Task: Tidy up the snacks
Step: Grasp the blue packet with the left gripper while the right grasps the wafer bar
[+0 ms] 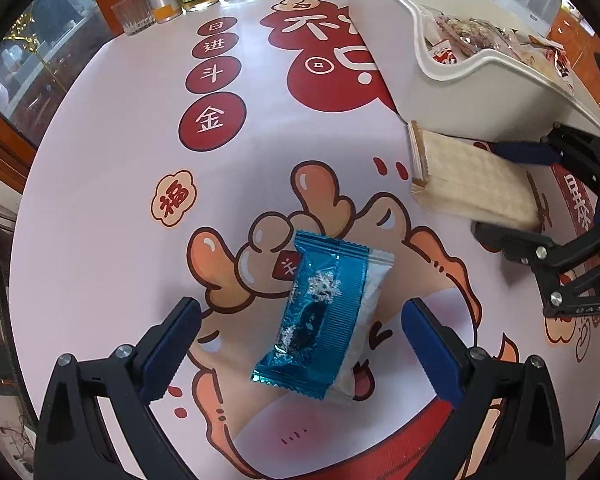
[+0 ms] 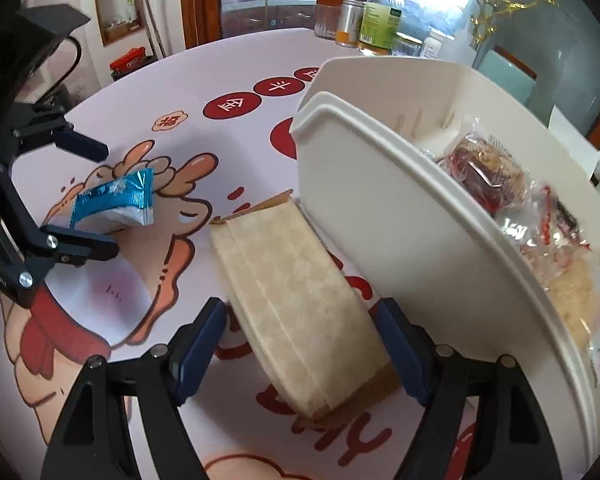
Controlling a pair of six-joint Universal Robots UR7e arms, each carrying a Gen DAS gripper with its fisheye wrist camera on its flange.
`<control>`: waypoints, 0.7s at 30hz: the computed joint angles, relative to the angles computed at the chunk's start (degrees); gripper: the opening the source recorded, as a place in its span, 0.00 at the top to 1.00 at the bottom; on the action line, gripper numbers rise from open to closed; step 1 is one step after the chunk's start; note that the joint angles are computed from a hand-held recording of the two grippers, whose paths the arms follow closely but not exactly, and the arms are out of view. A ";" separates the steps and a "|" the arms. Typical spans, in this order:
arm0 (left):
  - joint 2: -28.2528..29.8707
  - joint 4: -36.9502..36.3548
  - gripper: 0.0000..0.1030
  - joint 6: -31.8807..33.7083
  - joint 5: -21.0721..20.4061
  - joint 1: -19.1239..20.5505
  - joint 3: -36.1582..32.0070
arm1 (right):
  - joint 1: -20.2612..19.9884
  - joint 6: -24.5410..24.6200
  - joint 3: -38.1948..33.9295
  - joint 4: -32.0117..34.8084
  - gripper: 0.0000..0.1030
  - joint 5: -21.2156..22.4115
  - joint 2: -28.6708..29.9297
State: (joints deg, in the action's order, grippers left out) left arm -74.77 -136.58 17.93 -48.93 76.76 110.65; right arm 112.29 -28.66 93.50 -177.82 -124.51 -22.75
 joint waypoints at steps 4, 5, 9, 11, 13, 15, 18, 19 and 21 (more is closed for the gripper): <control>-0.03 1.78 0.04 -1.06 -0.89 0.68 -0.92 | -0.17 1.65 -0.38 4.30 0.23 1.75 -0.71; -0.03 2.15 0.05 -1.25 -1.14 0.86 -1.11 | 0.01 1.67 -0.27 5.32 0.24 2.06 -0.97; -0.58 2.87 0.06 -1.72 -1.60 1.21 -0.94 | 0.49 0.08 0.82 8.03 0.32 3.94 -1.97; -0.58 3.38 0.07 -2.34 -1.75 1.42 -1.08 | 0.83 -0.33 0.43 7.79 0.32 3.09 -1.46; -0.69 2.62 0.08 -1.90 -1.59 1.73 -0.87 | 0.81 0.72 -0.21 7.78 0.32 3.12 -1.11; -0.90 2.44 0.09 -1.93 -1.47 1.73 -0.65 | 0.68 2.44 -1.02 7.71 0.32 3.67 -0.71; -1.25 1.82 0.15 -1.77 -0.82 1.54 -0.01 | 0.88 2.59 -1.95 6.50 0.32 2.95 0.34; -1.50 1.18 0.17 -1.21 -0.55 1.43 0.42 | 1.14 1.99 -2.18 5.82 0.32 2.13 0.85; -2.33 0.46 0.38 -0.66 -0.82 1.32 1.04 | 1.38 1.32 -1.79 4.96 0.43 2.61 0.86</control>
